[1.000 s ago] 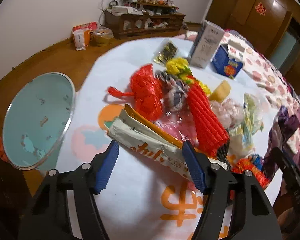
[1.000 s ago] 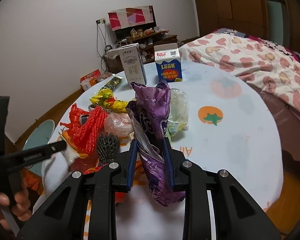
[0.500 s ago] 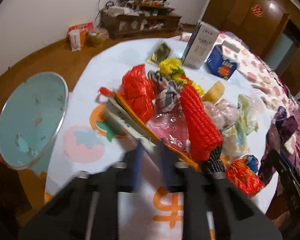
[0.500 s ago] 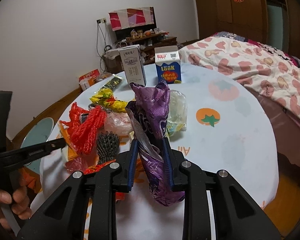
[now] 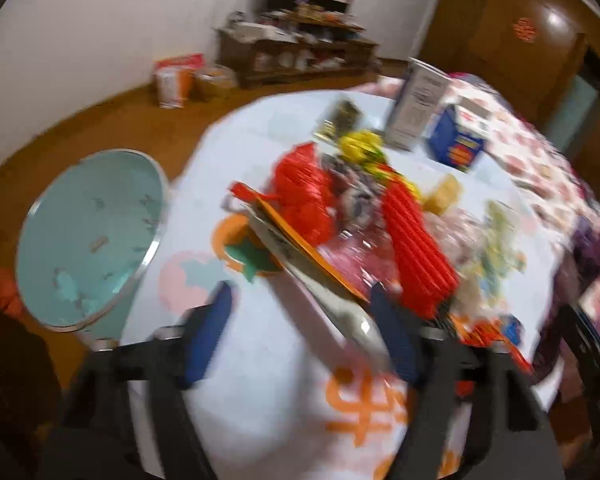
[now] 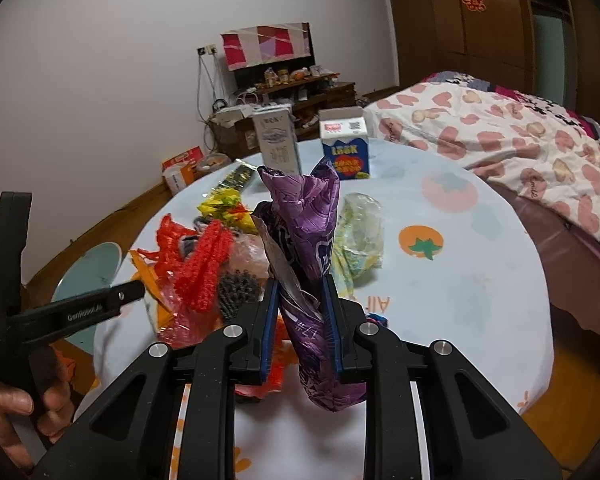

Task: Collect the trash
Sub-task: 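Grasp the purple wrapper with the right gripper while the left grasps the white snack wrapper, then carry both held wrappers over the teal bin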

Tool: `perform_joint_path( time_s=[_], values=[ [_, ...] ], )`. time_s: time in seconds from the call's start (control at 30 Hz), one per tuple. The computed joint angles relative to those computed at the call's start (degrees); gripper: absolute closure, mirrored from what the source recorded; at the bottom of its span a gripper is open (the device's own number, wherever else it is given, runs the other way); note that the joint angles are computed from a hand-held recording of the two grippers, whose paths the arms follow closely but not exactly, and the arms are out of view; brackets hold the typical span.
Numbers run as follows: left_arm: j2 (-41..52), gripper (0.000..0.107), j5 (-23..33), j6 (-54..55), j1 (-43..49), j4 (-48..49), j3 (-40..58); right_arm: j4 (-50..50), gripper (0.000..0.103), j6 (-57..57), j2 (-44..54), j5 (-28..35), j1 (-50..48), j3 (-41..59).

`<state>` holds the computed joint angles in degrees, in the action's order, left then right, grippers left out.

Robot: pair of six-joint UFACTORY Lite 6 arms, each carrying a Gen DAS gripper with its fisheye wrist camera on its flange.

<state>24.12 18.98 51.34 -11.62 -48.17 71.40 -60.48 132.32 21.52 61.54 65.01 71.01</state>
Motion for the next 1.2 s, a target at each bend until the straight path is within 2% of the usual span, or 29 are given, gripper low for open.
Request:
perform_joint_path(
  time_s=[0.17,0.23,0.27,0.33,0.37,0.6,0.7,0.83,1.03,1.2],
  values=[
    [6.4,0.036,1.9,-14.4,-2.4,10.8,6.0,0.2,0.080,2.6,-1.7,-4.1,-1.7,-4.7],
    [9.4,0.056,5.4,-11.3,-1.3,7.5,7.6,0.0,0.080,3.3,-1.9,-5.6,-2.3,-5.8],
    [10.1,0.074,6.6,-7.9,-0.6,4.5,7.7,-0.2,0.080,3.6,-1.9,-6.0,-2.4,-6.2],
    [9.1,0.080,6.0,-3.4,0.1,1.6,6.3,-0.6,0.080,3.7,-1.6,-6.3,-2.5,-6.2],
    [7.5,0.088,5.1,0.0,0.5,-0.4,4.8,-0.7,0.080,3.5,-1.5,-6.0,-2.4,-6.1],
    [-1.4,0.089,4.3,16.7,3.4,-11.1,-2.0,-1.2,0.080,1.7,-0.7,-1.7,-0.8,-2.0],
    [-3.0,0.089,5.4,19.6,4.9,-12.5,-3.2,-1.4,0.080,-0.5,0.7,-0.2,-0.2,1.5],
    [-5.1,0.089,5.9,21.0,7.3,-11.5,-4.4,-2.0,0.080,-3.2,3.0,-1.3,-0.7,6.1],
    [-7.1,0.089,6.6,20.4,12.2,-7.6,-2.8,-2.4,0.080,-11.8,12.3,-4.8,-2.9,21.3],
    [-6.1,0.089,7.2,21.4,17.5,-6.2,0.4,0.5,0.080,-22.0,23.8,-7.9,-5.7,39.5]
  ],
)
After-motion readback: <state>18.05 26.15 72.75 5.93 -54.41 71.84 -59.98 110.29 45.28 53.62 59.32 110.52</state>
